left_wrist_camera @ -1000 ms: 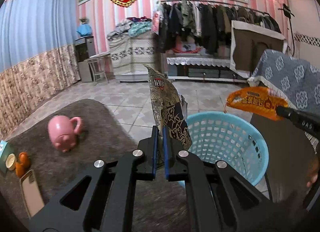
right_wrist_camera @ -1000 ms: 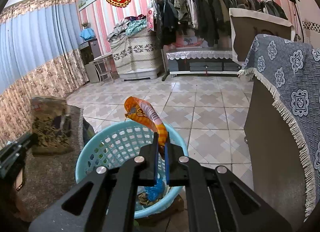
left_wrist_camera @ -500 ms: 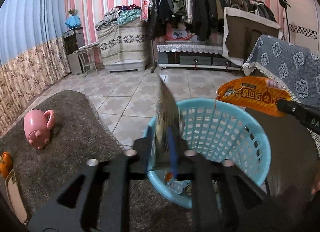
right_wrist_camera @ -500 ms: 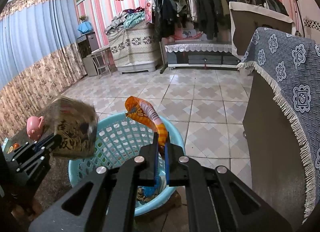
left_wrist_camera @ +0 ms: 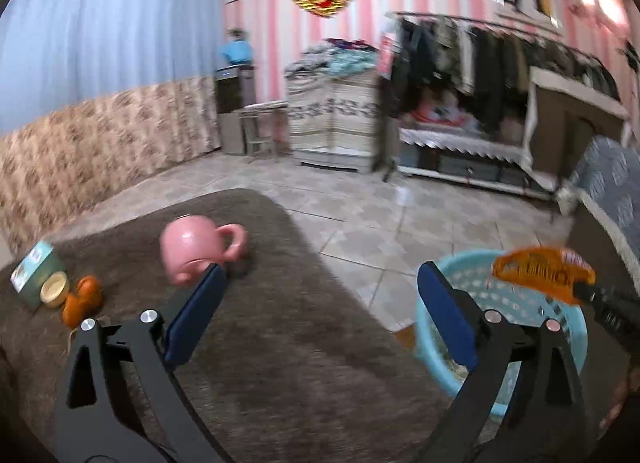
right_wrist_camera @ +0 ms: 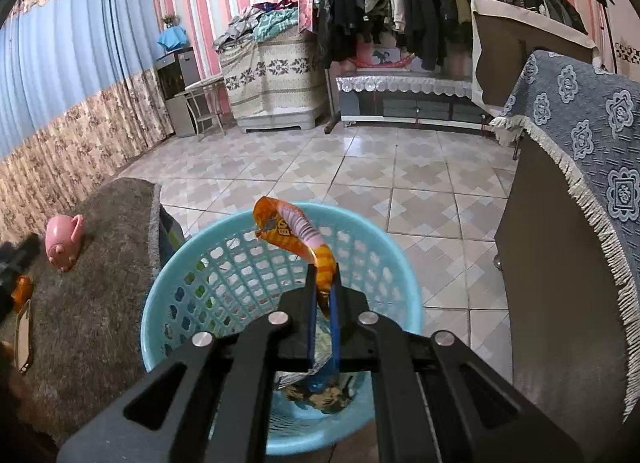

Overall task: Collect trash
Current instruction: 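Open both tools to drop the snack packets into the basket, then move both tools back over the rug toward the orange peels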

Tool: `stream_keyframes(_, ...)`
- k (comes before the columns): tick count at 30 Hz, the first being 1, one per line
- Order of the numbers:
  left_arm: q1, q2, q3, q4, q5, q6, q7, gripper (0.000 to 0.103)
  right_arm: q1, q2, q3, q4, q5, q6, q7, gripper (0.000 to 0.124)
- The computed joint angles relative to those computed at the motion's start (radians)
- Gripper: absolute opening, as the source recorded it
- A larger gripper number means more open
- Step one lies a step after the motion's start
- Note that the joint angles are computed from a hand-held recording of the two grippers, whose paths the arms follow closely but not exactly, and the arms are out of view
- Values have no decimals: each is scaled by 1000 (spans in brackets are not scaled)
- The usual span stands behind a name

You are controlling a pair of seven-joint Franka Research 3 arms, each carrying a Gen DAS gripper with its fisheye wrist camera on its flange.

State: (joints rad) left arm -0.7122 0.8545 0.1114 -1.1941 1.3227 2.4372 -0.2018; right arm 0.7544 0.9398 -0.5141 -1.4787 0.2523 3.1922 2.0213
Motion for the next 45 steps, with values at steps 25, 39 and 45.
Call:
stream_keyframes(25,59,-198,-92,-275,166,-141,-215,98,153,89,-190,53,-83,-25,152,97)
stream_keyframes(39,85,-313,-139,-412,196,-233,-252,98,181,86,-182,50,38,62,25,98)
stream_keyframes(45,126,-403,-181,-544,194,-281,-287,98,147,82,-110,93,65,63,-58,98)
